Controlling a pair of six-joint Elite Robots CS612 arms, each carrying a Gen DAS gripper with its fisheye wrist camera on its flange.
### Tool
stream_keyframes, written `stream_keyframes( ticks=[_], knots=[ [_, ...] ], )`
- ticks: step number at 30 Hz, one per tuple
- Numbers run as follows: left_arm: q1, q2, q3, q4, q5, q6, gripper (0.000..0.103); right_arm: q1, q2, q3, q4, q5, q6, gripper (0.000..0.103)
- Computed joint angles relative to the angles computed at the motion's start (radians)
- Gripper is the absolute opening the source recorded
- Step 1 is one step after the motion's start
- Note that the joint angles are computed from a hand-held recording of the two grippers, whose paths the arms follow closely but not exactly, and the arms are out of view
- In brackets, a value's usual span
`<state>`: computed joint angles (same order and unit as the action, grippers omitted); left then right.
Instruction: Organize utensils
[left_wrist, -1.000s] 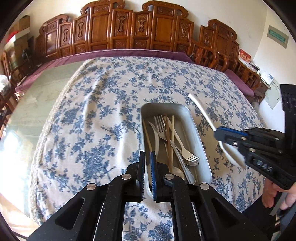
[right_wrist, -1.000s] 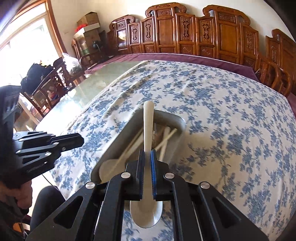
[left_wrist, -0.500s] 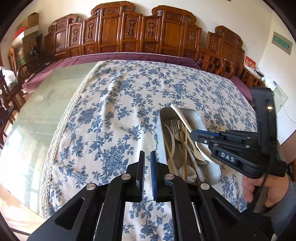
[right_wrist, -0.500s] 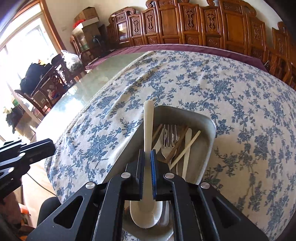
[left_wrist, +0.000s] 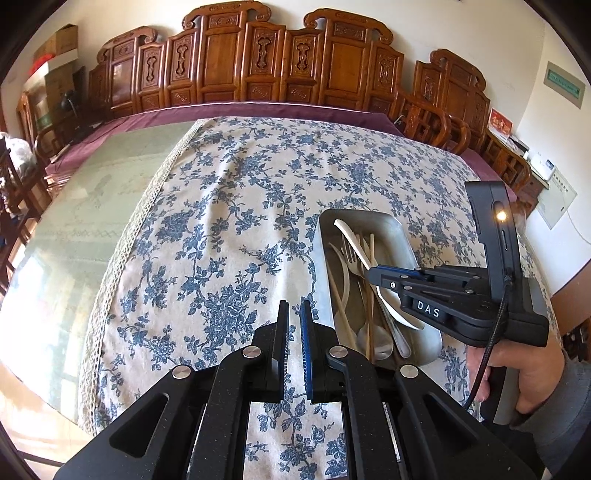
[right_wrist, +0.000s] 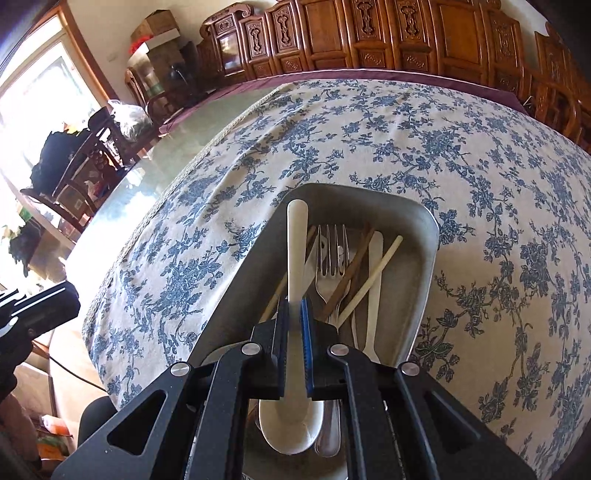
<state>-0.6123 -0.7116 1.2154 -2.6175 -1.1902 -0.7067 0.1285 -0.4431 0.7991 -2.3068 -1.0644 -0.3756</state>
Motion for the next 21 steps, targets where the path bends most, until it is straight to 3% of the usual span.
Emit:
stream_keyframes(
  ticks=[10,12,16,19,21],
  knots=[
    [-0.018,-0.012,0.001,0.006,0.031,0.002,0.006,-0.018,-0.059,0.099,-0.094,0.018,-0.007,0.010],
    [-0.024,-0.015,0.001,0.004,0.042,0.005,0.017,-0.024,-0.083,0.140,-0.136,0.022,-0.012,0.010],
    [-0.036,-0.021,0.002,-0.001,0.067,0.015,0.028,-0.041,-0.133,0.224,-0.220,0.033,-0.013,0.010],
    [-0.046,-0.026,0.004,-0.005,0.083,0.017,0.042,-0.057,-0.172,0.289,-0.289,0.035,-0.009,0.010],
    [-0.053,-0.029,0.004,-0.003,0.095,0.013,0.060,-0.069,-0.198,0.333,-0.331,0.037,-0.003,0.010]
  ],
)
